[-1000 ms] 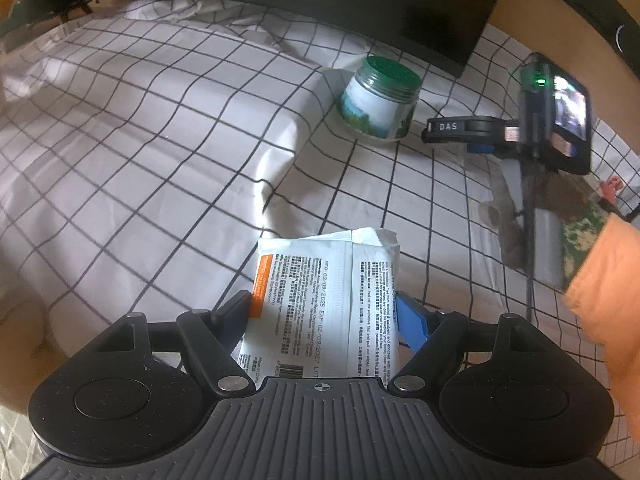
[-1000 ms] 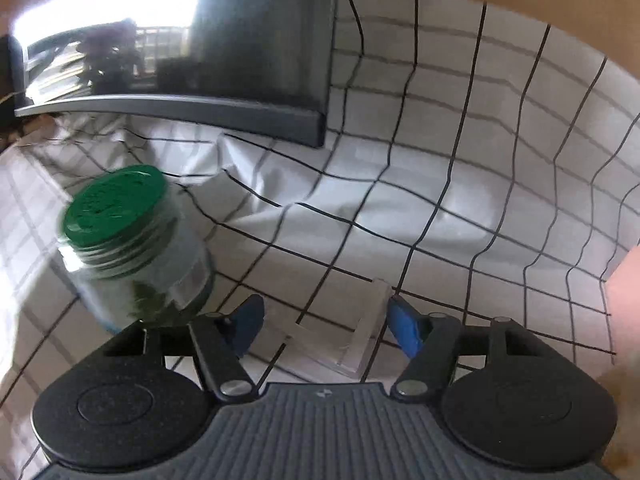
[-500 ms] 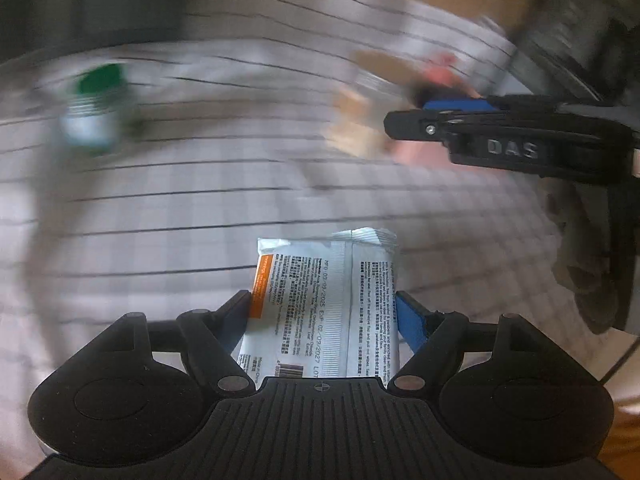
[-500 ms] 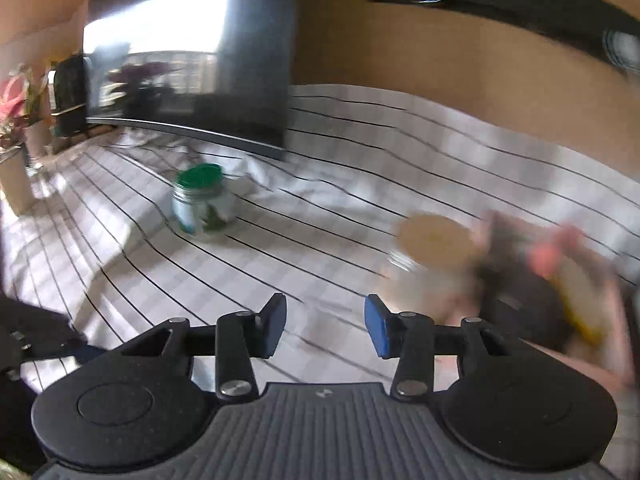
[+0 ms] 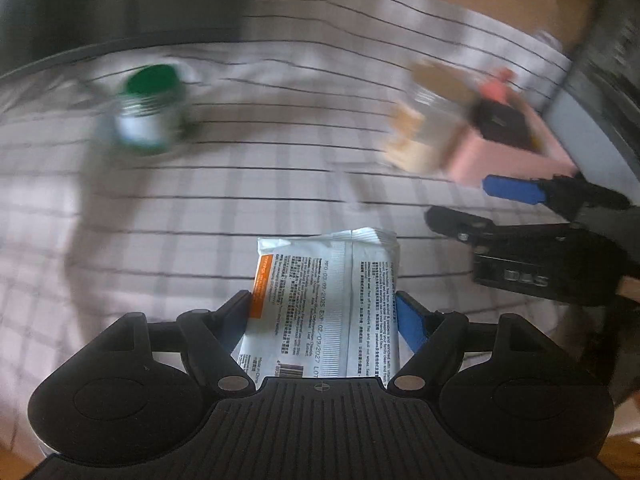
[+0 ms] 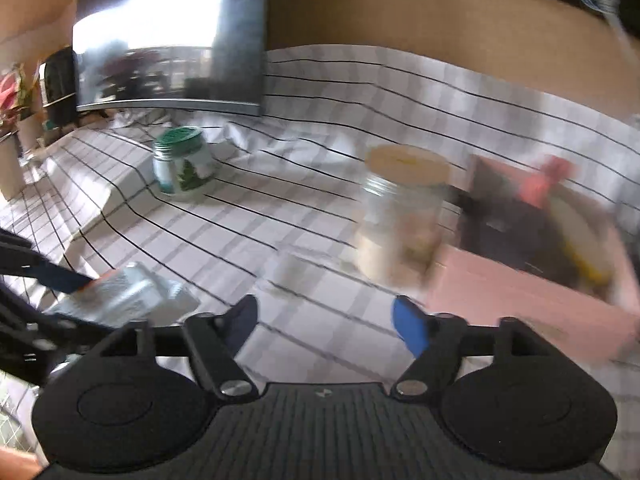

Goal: Organize soft objects
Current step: 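Close the right gripper on the clear plastic piece and lift it, then carry both items over the pink box and open both grippers to drop them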

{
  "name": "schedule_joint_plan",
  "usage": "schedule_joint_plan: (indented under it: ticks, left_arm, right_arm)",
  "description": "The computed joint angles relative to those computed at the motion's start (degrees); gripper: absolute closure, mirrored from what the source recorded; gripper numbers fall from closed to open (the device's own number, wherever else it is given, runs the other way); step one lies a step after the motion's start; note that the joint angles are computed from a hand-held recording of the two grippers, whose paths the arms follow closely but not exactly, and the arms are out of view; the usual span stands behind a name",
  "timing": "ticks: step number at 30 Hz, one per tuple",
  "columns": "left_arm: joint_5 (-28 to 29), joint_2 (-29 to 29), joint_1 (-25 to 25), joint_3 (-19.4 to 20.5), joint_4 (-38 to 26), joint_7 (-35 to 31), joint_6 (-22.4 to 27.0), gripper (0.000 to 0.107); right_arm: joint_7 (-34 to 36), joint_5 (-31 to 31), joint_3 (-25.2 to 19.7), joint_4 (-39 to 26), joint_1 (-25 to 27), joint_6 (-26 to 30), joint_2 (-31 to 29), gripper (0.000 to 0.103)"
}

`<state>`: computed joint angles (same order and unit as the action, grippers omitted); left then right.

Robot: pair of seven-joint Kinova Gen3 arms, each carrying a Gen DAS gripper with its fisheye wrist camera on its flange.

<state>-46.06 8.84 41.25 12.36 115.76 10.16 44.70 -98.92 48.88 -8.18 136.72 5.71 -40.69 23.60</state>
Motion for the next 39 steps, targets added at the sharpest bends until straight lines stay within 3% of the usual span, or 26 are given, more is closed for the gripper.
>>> schedule_joint_plan:
  ticks: [5, 7, 9, 10, 12, 14, 18, 22, 25, 27, 30, 32, 34, 39]
  left_arm:
    - [0.5, -2.6, 0.7, 1.0, 2.0, 5.1, 5.6, 0.026]
    - [0.5, -3.7, 0.5, 1.8, 3.1, 7.6, 7.0, 0.026]
    - [0.8, -4.8, 0.0, 2.6, 4.2, 9.4, 7.9, 0.026]
    - [0.7, -5.1, -0.5, 2.9, 4.8, 10.2, 7.9, 0.026]
    - [0.3, -5.7, -1.5, 3.4, 5.7, 11.4, 8.0, 0.026]
    - [-0.4, -6.2, -2.4, 3.7, 6.5, 12.2, 7.3, 0.026]
    - [-1.5, -6.2, -4.3, 3.8, 7.6, 11.6, 4.1, 0.026]
    - [-2.0, -5.2, -5.5, 3.4, 7.5, 7.9, -1.1, 0.026]
    - [-1.7, -3.8, -3.9, 0.3, 6.4, 1.6, -6.8, 0.026]
    - [-1.2, -2.9, -6.9, 2.8, 5.5, -3.1, -10.4, 0.026]
    - [-1.2, -0.5, -14.4, 10.1, 2.6, -10.0, -15.2, 0.026]
    - [-1.7, 1.2, -15.6, 11.5, -0.1, -14.7, -17.9, 0.026]
    - [-1.3, 2.4, -12.9, 8.6, -3.6, -19.4, -19.2, 0.026]
    - [-1.9, 6.3, -2.3, -3.8, -14.8, -26.6, -19.9, 0.026]
  right_arm:
    - [0.8, -11.7, 2.0, -5.7, -13.3, 6.3, 3.7, 0.029]
    - [1.4, -16.3, 3.2, -7.1, -17.8, 8.0, 5.0, 0.041]
    - [4.7, -21.0, 2.4, -8.4, -19.8, 10.4, 5.7, 0.055]
    - [6.5, -23.3, 1.2, -9.0, -19.8, 11.5, 6.1, 0.058]
    - [9.3, -25.8, -0.2, -9.4, -19.8, 12.0, 6.5, 0.086]
    - [10.4, -24.7, -2.6, -9.8, -18.3, 14.6, 5.9, 0.091]
    - [4.8, -15.7, -3.9, -8.6, -15.1, 16.7, 3.4, 0.091]
    - [-0.6, -6.4, -10.1, -5.6, -4.9, 18.1, -0.5, 0.091]
    - [-3.2, 0.6, -12.6, -1.7, 3.0, 16.2, -5.1, 0.091]
    - [-4.9, 5.3, -12.4, 0.9, 8.3, 13.8, -8.6, 0.091]
    - [-8.1, 9.8, -8.4, 3.2, 12.4, 10.0, -13.1, 0.091]
    - [-8.0, 10.2, -4.9, 4.6, 14.2, 7.3, -15.7, 0.091]
    - [-8.7, 11.5, -1.5, 5.1, 16.0, 4.4, -17.5, 0.091]
    - [-9.7, 11.8, 6.1, 4.6, 17.9, -1.5, -17.8, 0.091]
